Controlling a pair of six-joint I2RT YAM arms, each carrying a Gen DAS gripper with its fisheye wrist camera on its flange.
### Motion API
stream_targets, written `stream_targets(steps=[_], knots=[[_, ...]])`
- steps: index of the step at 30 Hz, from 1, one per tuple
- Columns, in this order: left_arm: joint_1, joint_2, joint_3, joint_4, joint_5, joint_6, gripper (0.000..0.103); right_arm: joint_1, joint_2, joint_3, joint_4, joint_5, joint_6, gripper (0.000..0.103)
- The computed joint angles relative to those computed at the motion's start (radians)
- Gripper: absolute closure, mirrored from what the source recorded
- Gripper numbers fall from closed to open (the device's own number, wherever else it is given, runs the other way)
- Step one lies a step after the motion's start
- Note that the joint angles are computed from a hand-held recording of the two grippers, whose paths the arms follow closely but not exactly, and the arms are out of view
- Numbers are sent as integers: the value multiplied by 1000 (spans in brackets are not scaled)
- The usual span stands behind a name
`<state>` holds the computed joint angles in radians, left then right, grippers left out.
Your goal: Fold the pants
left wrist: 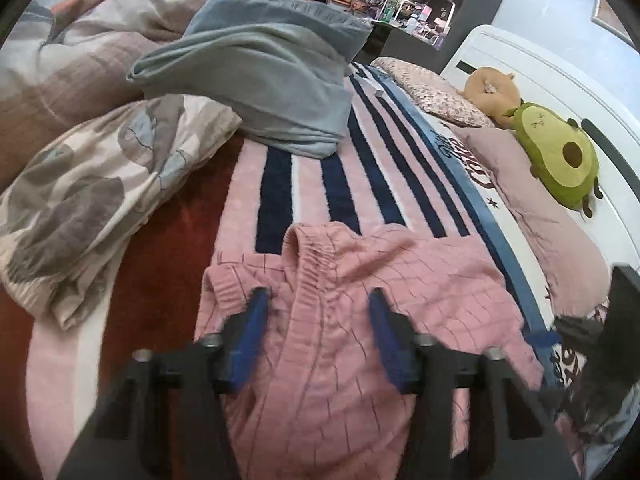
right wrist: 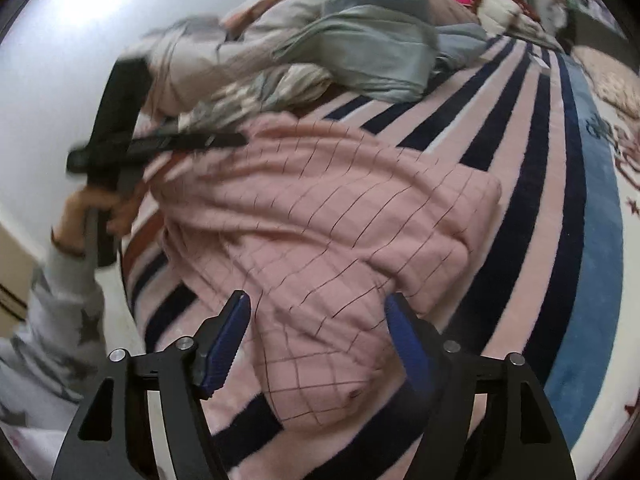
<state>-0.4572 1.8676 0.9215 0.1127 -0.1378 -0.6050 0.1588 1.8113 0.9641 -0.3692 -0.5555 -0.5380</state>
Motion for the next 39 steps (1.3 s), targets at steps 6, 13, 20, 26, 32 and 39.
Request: stream_targets(steps=[6, 13, 20, 26, 32, 39], knots=[[14, 5, -22, 6, -94, -46, 100, 63, -65, -146, 156, 166, -44, 40], [1, -19, -82, 44, -118, -49, 100, 15, -123, -184, 178, 247, -93, 88], [-47, -173, -220, 77, -88, -97, 94, -32, -96, -126, 61, 259, -125, 88], [-149, -307, -324, 73, -128, -132, 51, -64, -171, -102, -10, 144, -145, 77], [-174, -235, -320, 89, -108, -188, 51, 1, -98, -34, 26, 128, -100, 57], [-206, -204, -330, 92, -140, -226, 100, 54, -53, -71, 108, 103, -143, 90]])
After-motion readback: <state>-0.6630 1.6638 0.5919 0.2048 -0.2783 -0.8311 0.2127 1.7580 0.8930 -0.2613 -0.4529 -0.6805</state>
